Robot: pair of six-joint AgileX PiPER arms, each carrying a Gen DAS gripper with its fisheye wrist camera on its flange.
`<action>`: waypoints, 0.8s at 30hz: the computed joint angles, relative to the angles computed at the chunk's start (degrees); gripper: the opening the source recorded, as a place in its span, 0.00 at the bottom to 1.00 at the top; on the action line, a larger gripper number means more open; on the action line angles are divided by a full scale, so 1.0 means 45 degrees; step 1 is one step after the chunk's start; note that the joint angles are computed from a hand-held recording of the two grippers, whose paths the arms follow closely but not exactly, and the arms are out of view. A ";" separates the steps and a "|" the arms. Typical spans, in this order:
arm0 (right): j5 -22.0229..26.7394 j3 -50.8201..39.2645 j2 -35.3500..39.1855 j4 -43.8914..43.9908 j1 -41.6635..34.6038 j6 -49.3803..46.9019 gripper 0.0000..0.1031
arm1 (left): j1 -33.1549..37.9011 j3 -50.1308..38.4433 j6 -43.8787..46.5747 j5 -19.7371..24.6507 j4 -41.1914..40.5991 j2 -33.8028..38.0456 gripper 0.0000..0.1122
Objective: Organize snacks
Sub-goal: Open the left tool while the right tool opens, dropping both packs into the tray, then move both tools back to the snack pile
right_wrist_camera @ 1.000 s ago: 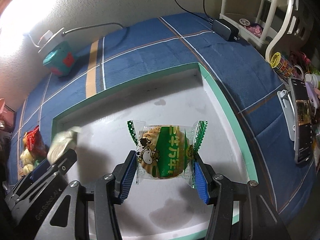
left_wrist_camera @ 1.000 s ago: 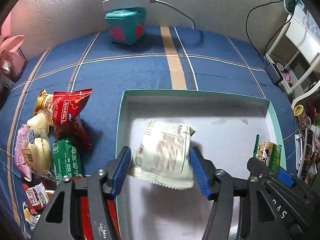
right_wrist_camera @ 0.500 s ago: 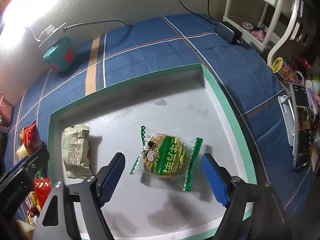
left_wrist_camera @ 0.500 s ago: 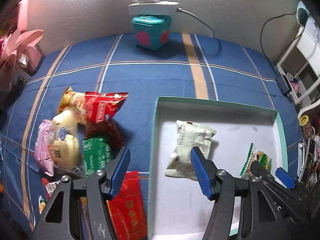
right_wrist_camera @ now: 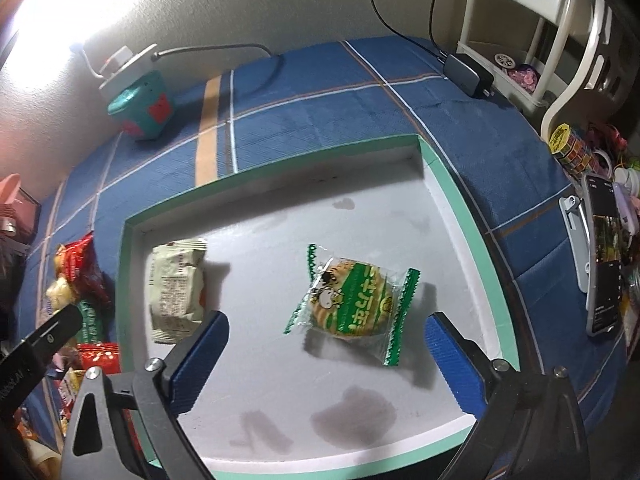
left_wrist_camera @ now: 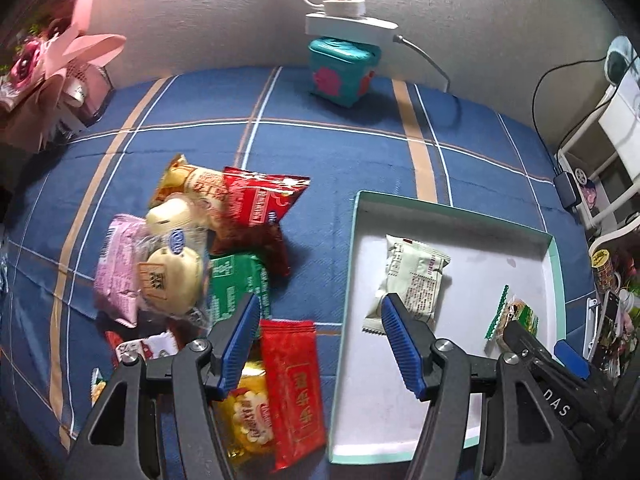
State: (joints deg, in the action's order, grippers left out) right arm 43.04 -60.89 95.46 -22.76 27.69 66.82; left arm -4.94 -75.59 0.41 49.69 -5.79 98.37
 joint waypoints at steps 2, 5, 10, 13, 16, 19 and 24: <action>0.0142 -0.0081 -0.0060 -0.0168 0.0217 0.0147 0.97 | 0.0258 0.0137 0.0188 0.0032 -0.0199 -0.0168 0.57; 0.0370 -0.0178 -0.0164 -0.0482 0.0640 0.0520 0.97 | 0.0672 0.0360 0.0340 0.0052 -0.0383 -0.0442 0.57; 0.0674 -0.0375 -0.0300 -0.0940 0.1302 0.1044 0.96 | 0.1265 0.0648 0.0218 0.0014 -0.0068 -0.0775 0.57; 0.0890 -0.0475 -0.0315 -0.1139 0.1642 0.1401 0.96 | 0.1721 0.0841 0.0250 0.0008 0.0053 -0.0949 0.57; 0.1173 -0.0612 -0.0275 -0.1263 0.2028 0.1574 0.96 | 0.2246 0.1016 0.0356 0.0038 0.0128 -0.1104 0.57; 0.1492 -0.0756 -0.0221 -0.1544 0.2513 0.1751 0.96 | 0.2787 0.1231 0.0550 0.0054 0.0265 -0.1281 0.57; 0.1903 -0.1140 -0.0092 -0.1929 0.3449 0.2018 0.96 | 0.3700 0.1471 0.0793 0.0022 0.0637 -0.1586 0.57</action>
